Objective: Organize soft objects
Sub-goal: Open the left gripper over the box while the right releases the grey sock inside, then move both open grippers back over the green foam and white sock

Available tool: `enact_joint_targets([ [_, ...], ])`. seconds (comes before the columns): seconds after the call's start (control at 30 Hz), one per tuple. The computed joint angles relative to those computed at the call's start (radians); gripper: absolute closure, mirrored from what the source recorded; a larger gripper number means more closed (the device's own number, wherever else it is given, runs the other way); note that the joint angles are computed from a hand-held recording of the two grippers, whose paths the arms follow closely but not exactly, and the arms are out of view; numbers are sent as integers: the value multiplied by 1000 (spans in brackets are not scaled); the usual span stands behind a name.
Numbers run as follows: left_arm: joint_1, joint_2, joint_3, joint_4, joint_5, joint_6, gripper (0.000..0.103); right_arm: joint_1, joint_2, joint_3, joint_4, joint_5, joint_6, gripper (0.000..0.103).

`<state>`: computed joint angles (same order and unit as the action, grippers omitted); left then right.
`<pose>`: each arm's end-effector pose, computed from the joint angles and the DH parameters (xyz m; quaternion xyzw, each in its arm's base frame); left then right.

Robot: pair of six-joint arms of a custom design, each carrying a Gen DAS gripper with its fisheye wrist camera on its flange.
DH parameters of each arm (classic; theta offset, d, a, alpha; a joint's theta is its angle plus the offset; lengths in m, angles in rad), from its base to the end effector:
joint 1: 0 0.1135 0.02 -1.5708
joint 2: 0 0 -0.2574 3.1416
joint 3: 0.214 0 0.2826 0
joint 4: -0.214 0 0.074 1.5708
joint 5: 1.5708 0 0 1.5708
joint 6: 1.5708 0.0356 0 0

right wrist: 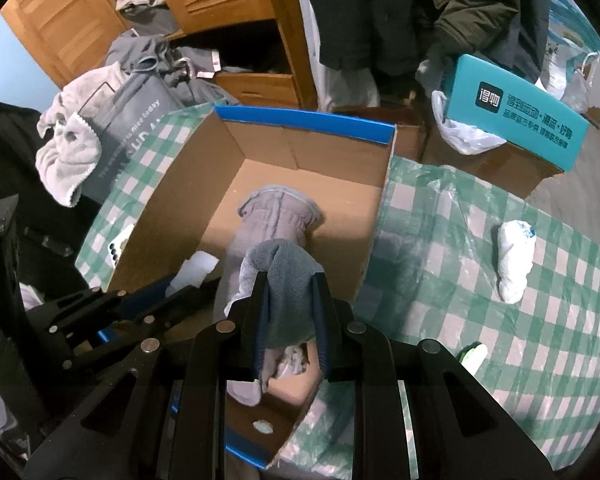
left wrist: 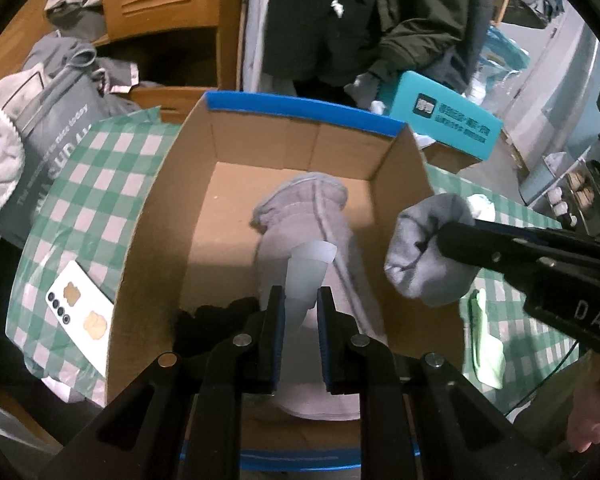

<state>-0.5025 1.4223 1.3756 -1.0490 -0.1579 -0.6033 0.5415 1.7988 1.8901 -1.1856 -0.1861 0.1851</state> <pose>0.2748 -0.1446 0.3181 -0.0673 0.9667 -0.0580 0.2399 0.3374 0.2106 0.3523 -0.1931 0.9483 0.1679 0.1876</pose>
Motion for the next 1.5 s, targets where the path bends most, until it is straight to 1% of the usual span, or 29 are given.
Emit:
enact_joint_targets([
  [0.07,7,1,-5,-2,6,-5,87,3,15,14,-5,6,3,84],
  [0.13,14,2,-7,-6,9,-13,84,2,26,20,-11,4,3,83],
  [0.17,16,2,-7,-6,14,-15,81,3,29,21,-13,7,5,83],
  [0.2,18,2,-7,-7,16,-16,76,3,30,21,-12,10,8,79],
  [0.3,18,-8,-12,4,14,-20,71,4,36,24,-15,19,15,72],
  [0.37,17,-10,-12,8,14,-20,69,2,37,25,-15,19,18,68],
  [0.43,14,-12,-10,10,14,-21,69,0,31,20,-12,24,20,58],
  [0.5,11,-12,-8,15,18,-22,67,-2,26,16,-8,33,20,51],
  [0.6,4,-11,-5,21,10,-21,63,-6,17,12,-3,42,22,50],
  [0.7,2,-6,-3,27,13,-23,60,-14,10,10,-4,42,18,45],
  [0.8,2,-4,-1,41,30,-27,60,-19,3,4,-2,46,14,44],
  [1.03,-23,30,41,49,30,-39,60,-53,-24,-21,4,47,-2,41],
  [1.13,-34,54,65,48,27,-40,57,-73,-35,-34,7,48,-4,40],
  [1.5,-97,206,223,7,10,-41,54,-188,-83,-116,17,43,-47,40],
])
